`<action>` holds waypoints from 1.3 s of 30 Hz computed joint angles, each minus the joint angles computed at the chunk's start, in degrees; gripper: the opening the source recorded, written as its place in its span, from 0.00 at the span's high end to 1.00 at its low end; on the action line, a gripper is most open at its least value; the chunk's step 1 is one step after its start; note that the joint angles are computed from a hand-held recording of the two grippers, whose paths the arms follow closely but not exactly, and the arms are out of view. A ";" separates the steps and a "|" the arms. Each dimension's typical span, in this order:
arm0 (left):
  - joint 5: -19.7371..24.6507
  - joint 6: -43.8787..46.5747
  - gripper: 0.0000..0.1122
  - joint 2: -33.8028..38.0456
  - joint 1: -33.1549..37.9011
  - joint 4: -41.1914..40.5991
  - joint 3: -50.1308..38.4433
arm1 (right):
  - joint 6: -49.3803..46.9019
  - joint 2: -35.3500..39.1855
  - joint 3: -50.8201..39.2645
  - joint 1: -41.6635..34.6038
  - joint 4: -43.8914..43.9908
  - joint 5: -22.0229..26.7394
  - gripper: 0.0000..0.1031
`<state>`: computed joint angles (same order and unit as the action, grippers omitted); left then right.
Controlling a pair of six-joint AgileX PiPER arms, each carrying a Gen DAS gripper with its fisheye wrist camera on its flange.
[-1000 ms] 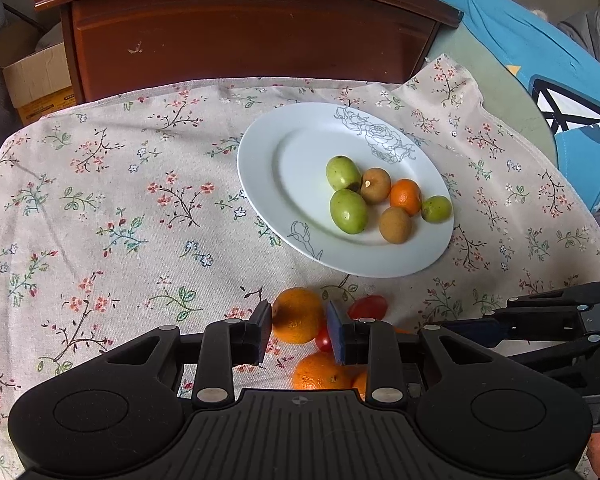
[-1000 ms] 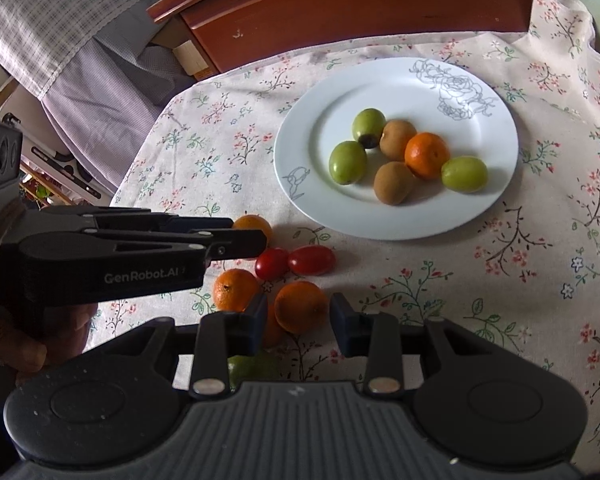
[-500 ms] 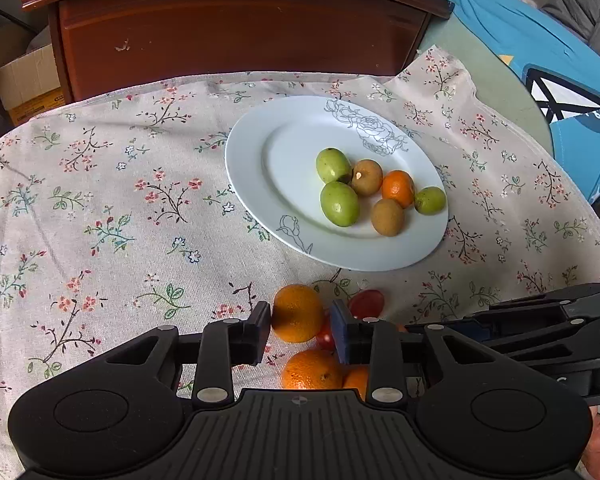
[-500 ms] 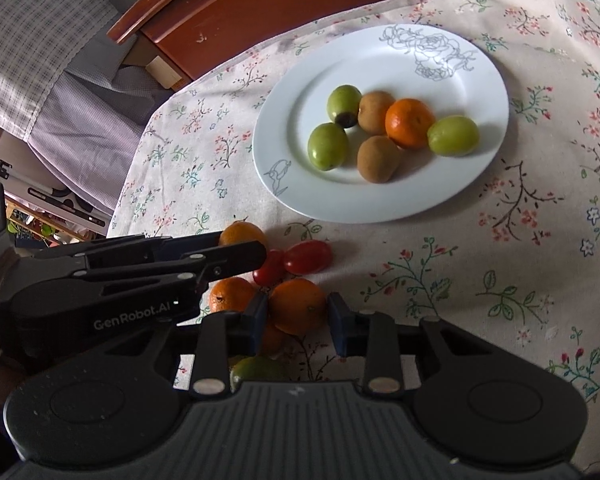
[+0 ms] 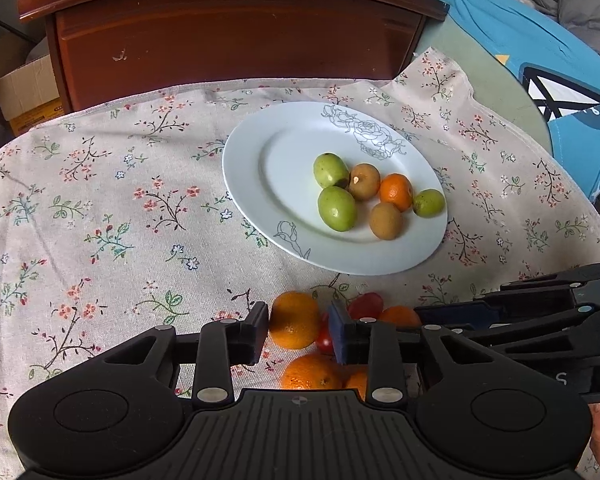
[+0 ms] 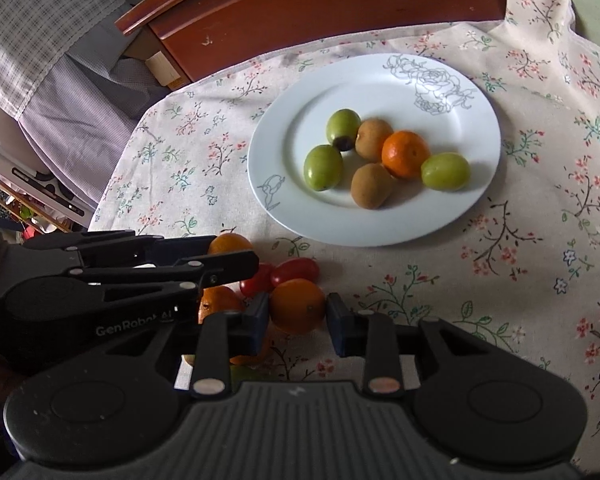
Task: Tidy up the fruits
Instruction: 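Grasp a tangerine with the left tool while the right tool grasps another tangerine, then carry the tangerine onto the plate with the right tool while the left tool carries its tangerine there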
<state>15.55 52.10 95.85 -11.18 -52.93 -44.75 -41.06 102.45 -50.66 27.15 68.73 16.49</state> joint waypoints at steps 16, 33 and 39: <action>1.01 7.93 0.81 -2.82 3.95 -8.41 -0.82 | -3.43 -5.22 1.60 -3.82 2.74 -2.99 0.70; 6.93 -8.25 0.52 0.14 3.99 9.08 -2.96 | -4.43 -6.67 2.11 -6.22 3.80 -3.27 0.70; 5.23 -1.93 0.61 0.55 3.74 3.72 -1.48 | -1.92 -6.24 1.73 -6.10 1.46 -3.16 0.70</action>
<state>20.78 50.17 96.40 -7.44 -49.21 -46.23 -42.98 96.21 -48.93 21.05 70.19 13.32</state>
